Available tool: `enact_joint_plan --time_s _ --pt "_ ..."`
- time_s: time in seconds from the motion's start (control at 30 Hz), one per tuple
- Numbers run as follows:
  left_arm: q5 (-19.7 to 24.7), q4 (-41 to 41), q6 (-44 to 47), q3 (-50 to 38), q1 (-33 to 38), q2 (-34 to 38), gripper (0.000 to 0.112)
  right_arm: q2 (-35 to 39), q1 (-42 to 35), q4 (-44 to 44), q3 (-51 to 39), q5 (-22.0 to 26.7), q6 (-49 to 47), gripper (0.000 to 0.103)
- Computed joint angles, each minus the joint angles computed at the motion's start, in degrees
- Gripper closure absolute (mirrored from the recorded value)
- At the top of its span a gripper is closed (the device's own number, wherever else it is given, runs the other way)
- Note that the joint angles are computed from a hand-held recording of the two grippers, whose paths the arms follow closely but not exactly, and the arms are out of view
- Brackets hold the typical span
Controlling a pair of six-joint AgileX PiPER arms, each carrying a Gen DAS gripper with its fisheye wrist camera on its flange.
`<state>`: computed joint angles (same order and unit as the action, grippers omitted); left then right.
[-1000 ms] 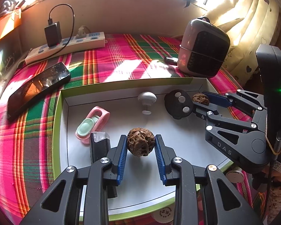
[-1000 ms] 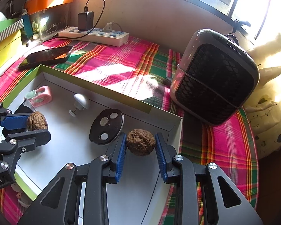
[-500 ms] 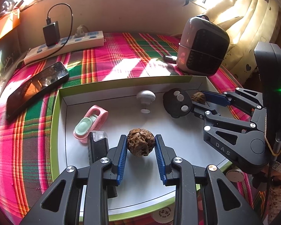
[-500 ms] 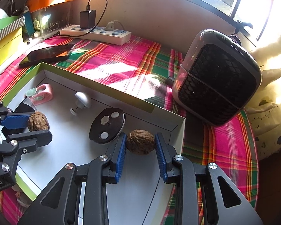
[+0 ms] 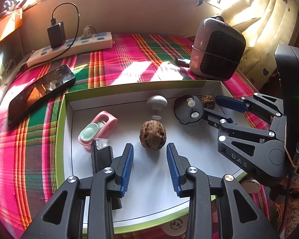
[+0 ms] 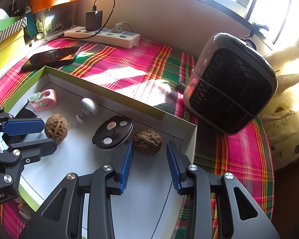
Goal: Organize objects
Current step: 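Lower both walnuts into the tray and open both grippers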
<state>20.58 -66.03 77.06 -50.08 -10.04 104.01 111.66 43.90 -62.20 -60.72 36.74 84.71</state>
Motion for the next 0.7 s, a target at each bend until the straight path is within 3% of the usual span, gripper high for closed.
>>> enact_joint_plan --time_s 0.7 --pt "-0.51 -3.22 3.72 4.47 0.69 -4.67 0.074 -3.5 3.36 -2.5 3.18 1.9 5.45 0.065"
